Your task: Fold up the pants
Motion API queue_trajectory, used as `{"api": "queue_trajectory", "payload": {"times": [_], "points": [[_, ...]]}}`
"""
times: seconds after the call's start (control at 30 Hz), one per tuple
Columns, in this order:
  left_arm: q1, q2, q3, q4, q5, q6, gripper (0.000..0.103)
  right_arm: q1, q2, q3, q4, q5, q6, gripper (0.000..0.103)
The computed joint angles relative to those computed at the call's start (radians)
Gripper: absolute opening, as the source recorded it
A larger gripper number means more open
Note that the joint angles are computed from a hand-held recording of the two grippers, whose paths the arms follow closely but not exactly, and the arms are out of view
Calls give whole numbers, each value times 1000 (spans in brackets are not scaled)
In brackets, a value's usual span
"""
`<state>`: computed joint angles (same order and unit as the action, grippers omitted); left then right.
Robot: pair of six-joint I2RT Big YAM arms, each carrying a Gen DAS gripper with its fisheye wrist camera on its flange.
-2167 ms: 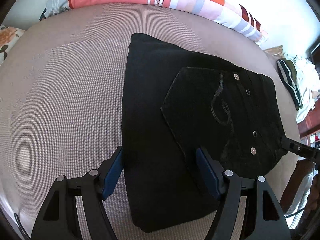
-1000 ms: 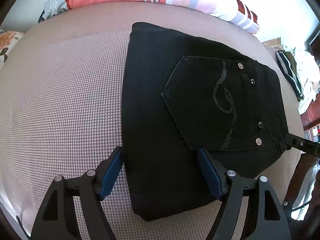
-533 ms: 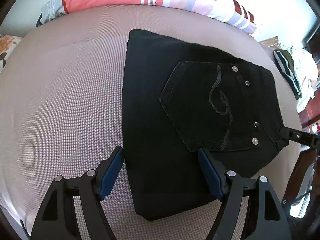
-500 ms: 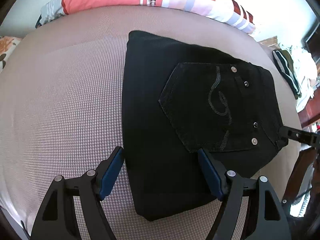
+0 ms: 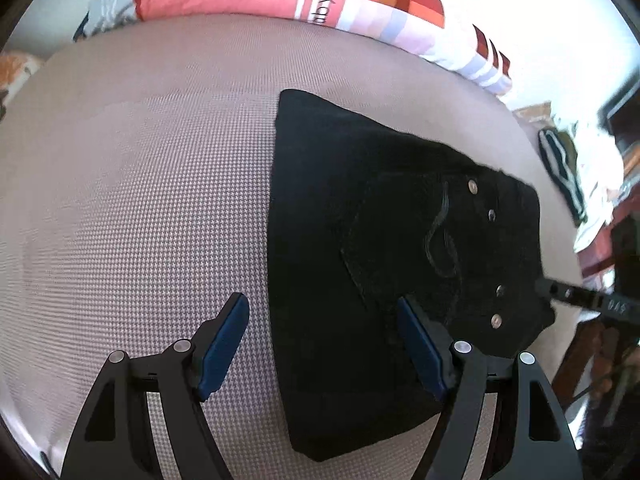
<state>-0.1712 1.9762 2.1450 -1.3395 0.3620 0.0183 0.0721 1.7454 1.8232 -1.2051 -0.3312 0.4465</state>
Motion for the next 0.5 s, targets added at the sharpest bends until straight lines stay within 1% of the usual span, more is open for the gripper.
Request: {"api": "queue_trajectory", "payload": {"times": [0.07, 0.13, 0.17, 0.23, 0.37, 0.5], "points": [[10, 16, 21, -19, 29, -16, 76, -14, 0, -12, 15, -43, 1, 44], [18, 26, 31, -33, 47, -31, 76, -23, 0, -24, 27, -62, 9, 52], [22, 32, 39, -40, 55, -39, 76, -26, 1, -26, 30, -69, 9, 52], [30, 44, 56, -59, 79, -29, 76, -34, -2, -42, 56, -104, 9, 52], [42, 83, 104, -125, 150, -34, 76, -65, 5, -70, 109, -209, 36, 52], [62, 99, 118, -150, 216, -44, 76, -88, 17, -84, 149, -286, 54, 52]]}}
